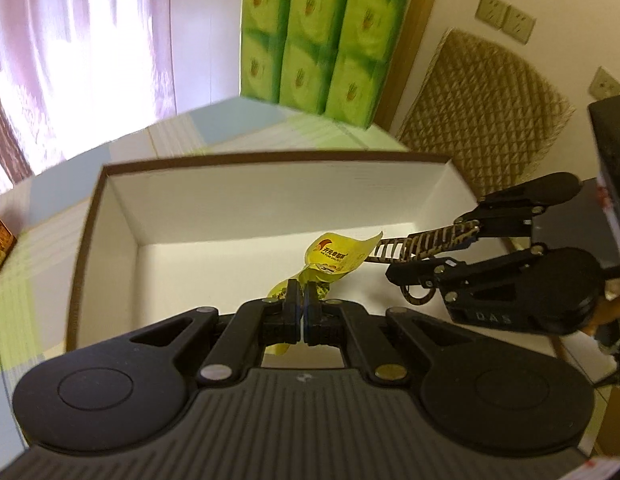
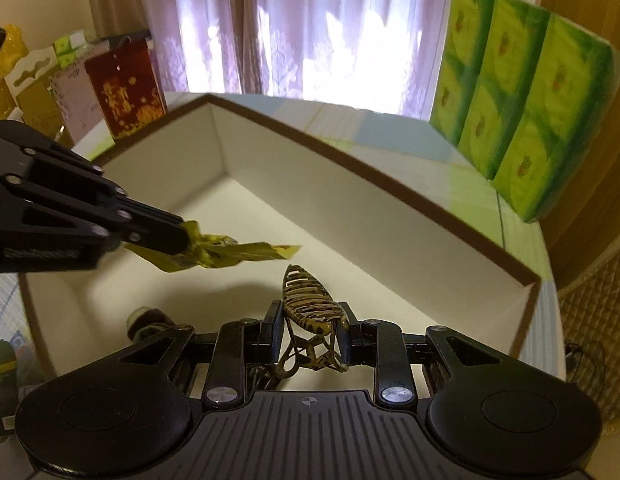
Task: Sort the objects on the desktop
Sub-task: 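Carry the packet and claw clip into the box with both grippers and release, then withdraw both open grippers from the box toward the remaining table items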
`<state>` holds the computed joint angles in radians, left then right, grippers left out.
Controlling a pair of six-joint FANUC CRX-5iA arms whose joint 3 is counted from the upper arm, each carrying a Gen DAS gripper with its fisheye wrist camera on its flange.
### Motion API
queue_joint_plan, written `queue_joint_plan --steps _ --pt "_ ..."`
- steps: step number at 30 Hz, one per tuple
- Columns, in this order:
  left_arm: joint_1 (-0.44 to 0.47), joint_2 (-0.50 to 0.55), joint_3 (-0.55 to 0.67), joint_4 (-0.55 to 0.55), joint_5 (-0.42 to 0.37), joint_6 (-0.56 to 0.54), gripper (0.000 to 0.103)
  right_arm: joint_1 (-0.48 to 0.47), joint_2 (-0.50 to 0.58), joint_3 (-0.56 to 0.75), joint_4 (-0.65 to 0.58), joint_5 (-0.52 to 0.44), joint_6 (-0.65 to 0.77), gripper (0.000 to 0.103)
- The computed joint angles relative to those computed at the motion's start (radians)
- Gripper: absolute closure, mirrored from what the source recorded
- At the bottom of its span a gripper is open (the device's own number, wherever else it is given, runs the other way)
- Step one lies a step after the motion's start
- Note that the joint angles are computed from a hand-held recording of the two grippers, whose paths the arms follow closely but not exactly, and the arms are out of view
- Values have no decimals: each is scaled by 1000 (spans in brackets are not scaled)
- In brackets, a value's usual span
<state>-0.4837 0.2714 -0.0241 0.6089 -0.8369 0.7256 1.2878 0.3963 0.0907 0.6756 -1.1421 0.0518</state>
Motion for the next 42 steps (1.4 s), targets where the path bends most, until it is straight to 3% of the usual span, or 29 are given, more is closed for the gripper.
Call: queue_joint_plan --steps 14,17,19,28,30,32,37,42 --pt "-43 135 192 -231 -84 185 103 -32 37 48 -77 -19 52 79" --pt "-48 142 217 -262 -107 201 97 -33 34 44 -80 -13 50 79" --pt "-53 141 223 -286 -104 213 87 -34 33 43 -80 -14 49 79" --pt "-34 119 205 -274 -106 216 72 -37 45 62 -103 -27 57 79" --pt "-31 114 200 -272 -104 220 63 -37 50 69 -100 -27 68 71" --pt "-28 106 192 -266 -98 220 53 -29 57 72 -70 -42 68 22" --pt "-22 71 155 -258 -68 211 32 -10 46 63 -37 -59 58 15" --pt "-13 19 105 -236 -49 180 20 21 19 37 -26 -66 23 7"
